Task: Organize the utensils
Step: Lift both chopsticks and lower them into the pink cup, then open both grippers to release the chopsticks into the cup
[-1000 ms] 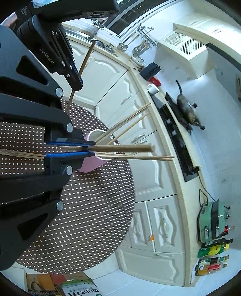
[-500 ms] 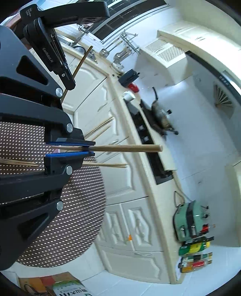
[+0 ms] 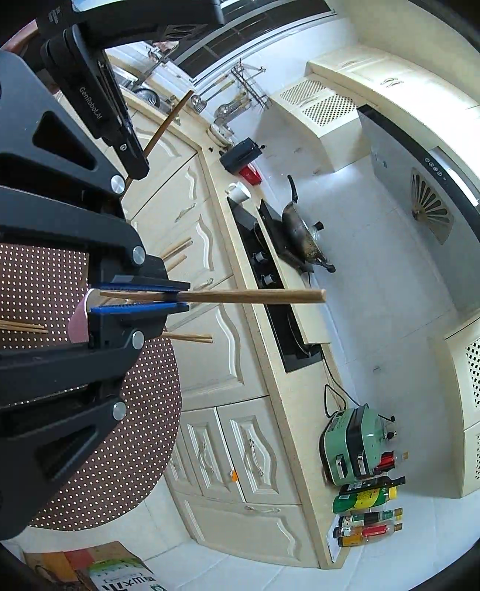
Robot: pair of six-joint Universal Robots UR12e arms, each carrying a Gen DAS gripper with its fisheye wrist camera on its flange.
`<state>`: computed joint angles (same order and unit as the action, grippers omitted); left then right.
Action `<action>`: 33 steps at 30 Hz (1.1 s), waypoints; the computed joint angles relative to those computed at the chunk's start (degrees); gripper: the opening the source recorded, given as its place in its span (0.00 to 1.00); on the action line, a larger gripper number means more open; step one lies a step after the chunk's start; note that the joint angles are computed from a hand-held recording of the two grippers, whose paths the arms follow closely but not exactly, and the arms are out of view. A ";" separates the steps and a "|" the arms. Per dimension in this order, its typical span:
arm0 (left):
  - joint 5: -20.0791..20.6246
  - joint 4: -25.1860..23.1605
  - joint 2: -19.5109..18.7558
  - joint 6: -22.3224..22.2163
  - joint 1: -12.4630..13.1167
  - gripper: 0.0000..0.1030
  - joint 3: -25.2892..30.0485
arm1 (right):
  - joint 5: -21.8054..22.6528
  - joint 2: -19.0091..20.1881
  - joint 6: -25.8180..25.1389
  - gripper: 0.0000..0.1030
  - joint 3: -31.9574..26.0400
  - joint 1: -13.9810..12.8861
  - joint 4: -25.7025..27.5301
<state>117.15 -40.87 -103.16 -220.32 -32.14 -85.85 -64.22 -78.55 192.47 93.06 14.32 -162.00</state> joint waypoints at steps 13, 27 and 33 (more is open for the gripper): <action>-3.46 0.70 -1.75 1.64 2.24 0.06 1.36 | -3.04 2.71 -2.67 0.04 -2.21 1.50 5.14; -10.30 -5.07 -4.45 1.28 4.45 0.06 2.53 | -4.59 5.70 -5.39 0.04 -4.92 2.35 14.79; -11.76 -8.66 -4.99 -1.26 5.26 0.07 2.30 | -3.46 6.64 -4.89 0.08 -5.96 2.25 18.07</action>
